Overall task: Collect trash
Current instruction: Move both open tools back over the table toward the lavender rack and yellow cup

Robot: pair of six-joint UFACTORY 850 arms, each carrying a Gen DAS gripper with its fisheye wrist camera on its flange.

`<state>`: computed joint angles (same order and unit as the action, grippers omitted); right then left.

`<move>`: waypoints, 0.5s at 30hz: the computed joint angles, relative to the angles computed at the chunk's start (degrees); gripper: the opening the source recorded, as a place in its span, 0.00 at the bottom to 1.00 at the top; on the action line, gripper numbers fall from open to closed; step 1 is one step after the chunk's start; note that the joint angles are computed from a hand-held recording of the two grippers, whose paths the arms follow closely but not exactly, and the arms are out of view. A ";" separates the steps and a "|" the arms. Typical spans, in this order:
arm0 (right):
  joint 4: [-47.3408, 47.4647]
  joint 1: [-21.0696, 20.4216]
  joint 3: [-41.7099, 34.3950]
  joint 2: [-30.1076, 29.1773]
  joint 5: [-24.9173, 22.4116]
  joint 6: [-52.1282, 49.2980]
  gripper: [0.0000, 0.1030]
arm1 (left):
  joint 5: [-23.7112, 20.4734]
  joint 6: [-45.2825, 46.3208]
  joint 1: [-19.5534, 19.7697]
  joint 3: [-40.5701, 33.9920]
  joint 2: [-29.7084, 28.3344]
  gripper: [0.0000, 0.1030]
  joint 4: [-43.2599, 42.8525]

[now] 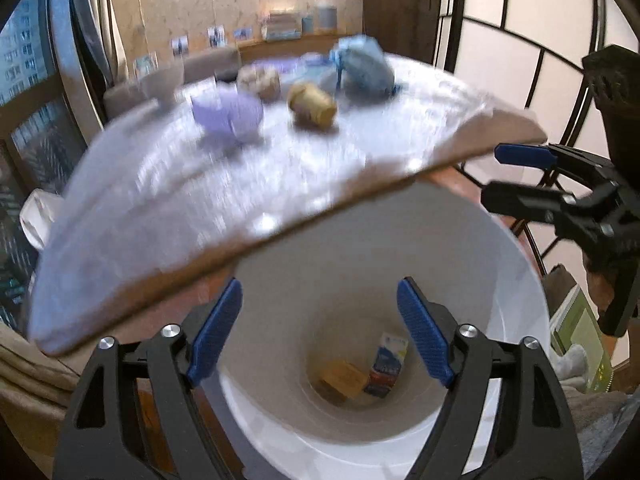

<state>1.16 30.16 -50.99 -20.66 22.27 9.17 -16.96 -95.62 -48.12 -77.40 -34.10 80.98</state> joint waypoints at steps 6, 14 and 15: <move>3.43 -3.88 -4.64 -0.55 -0.05 -0.06 0.96 | -5.64 -10.23 0.39 -1.17 0.83 0.93 13.33; -20.62 -5.93 -17.25 -8.92 -5.78 24.57 0.96 | -3.59 0.29 5.86 -11.14 -4.63 0.93 -1.43; -17.65 -5.15 -18.53 -9.93 -6.93 19.99 0.96 | -3.17 1.64 6.36 -12.29 -5.30 0.93 -3.21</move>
<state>-16.49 25.01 -69.52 -30.59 15.34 29.16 -20.13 -93.98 -41.75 -89.69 -39.39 77.77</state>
